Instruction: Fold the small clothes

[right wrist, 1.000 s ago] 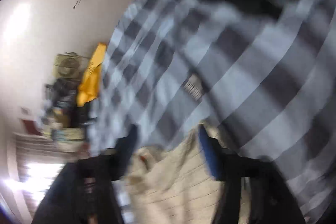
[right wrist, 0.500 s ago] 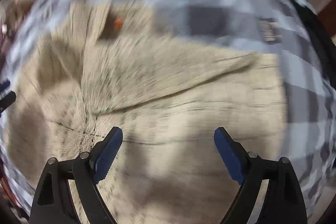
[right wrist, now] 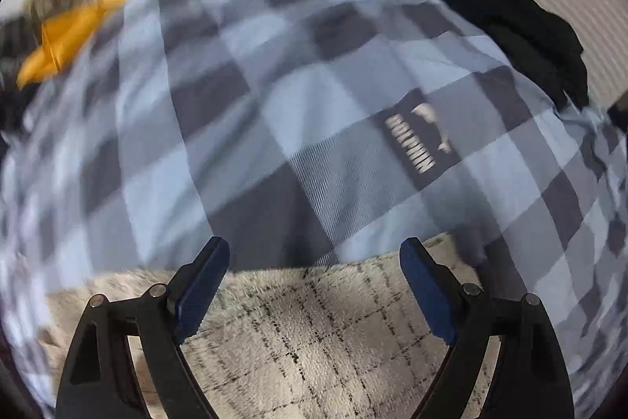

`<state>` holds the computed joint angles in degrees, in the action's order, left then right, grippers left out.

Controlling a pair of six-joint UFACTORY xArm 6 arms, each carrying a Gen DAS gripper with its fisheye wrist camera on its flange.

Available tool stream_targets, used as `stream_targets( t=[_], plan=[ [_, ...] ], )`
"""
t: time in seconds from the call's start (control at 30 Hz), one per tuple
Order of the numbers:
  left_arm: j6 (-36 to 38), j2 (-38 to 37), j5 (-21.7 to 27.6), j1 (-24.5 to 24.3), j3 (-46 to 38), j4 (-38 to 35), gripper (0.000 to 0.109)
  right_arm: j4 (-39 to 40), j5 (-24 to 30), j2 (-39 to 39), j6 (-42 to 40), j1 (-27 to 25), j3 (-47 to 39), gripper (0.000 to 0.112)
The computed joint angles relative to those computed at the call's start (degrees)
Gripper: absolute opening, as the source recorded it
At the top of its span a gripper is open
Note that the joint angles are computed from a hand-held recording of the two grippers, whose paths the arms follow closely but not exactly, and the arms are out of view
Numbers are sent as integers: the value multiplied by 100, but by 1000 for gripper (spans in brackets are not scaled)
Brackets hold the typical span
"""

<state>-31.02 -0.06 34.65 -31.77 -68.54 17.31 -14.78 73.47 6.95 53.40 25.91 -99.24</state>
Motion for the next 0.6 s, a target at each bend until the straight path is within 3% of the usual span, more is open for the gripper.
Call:
stream_targets(
  t=[0.1,0.23,0.3,0.4,0.53,0.57,0.6],
  plan=[
    [-94,302,480,53,-608,266,89,560,-406,-553,-372,57,567,87],
    [-406,1003,1130,286,-1764,539,90,915,310,-791,-955,659,550,87],
    [267,1266,1309,538,-2159,-425,90,803,641,-1071,-1051,879,750,87],
    [1507,1688,2176,847,-2773,-2065,89,739,788,-1640,-1064,993,1277,87],
    [1956,1501,2075,1091,-2421,-2811,88,1059,570,-2379,-995,874,2039,87],
    [2078,1529,2159,1170,-2419,-3201,81,1090,483,-2586,-993,847,2264,87],
    [2190,1562,2258,1217,-2431,-3510,52,1057,492,-2690,-959,897,2355,87]
  ],
)
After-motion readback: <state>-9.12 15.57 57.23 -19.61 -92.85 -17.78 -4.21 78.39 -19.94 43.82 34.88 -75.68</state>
